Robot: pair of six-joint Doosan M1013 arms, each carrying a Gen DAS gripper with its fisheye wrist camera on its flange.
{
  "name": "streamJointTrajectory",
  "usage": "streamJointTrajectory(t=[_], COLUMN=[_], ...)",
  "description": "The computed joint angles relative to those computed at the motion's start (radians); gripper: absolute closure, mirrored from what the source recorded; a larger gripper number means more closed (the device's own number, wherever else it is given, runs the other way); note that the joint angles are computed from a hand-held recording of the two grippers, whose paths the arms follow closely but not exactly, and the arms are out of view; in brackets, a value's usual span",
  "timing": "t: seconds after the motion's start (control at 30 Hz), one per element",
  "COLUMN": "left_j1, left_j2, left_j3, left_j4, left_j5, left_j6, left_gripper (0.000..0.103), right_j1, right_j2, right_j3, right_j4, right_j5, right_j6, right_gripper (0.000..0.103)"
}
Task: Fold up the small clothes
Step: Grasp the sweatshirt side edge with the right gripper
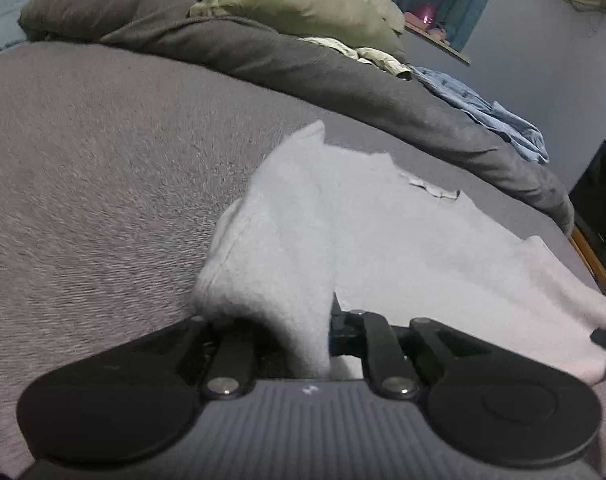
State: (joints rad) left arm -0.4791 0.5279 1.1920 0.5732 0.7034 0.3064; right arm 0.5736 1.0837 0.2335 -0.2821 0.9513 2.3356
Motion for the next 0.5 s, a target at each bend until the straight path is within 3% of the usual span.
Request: streamJointTrajectory(t=[0.3,0.4,0.5], left_j1=[-0.052,-0.079,-0.105], left_j2=[-0.159,-0.204,-0.241], left_j3=[0.189,0.241,0.281], left_j4=[-0.095,-0.119,-0.116], left_j5=[0.029,0.057,0.08], left_j6=[0.039,0.04,0.074], left_gripper=[0.095,0.095,0.095], right_j1=[0.054,0.07,0.088], right_j2=[-0.359,-0.437,-0.481], right_j3=[0.671,0.821,0.898], right_j4=[-0.101,-0.155,-0.201], right_j5=[-0.246,-0.318,-0.341], right_j6=[0.313,0.418,0.508], right_gripper=[0.08,0.08,0.08])
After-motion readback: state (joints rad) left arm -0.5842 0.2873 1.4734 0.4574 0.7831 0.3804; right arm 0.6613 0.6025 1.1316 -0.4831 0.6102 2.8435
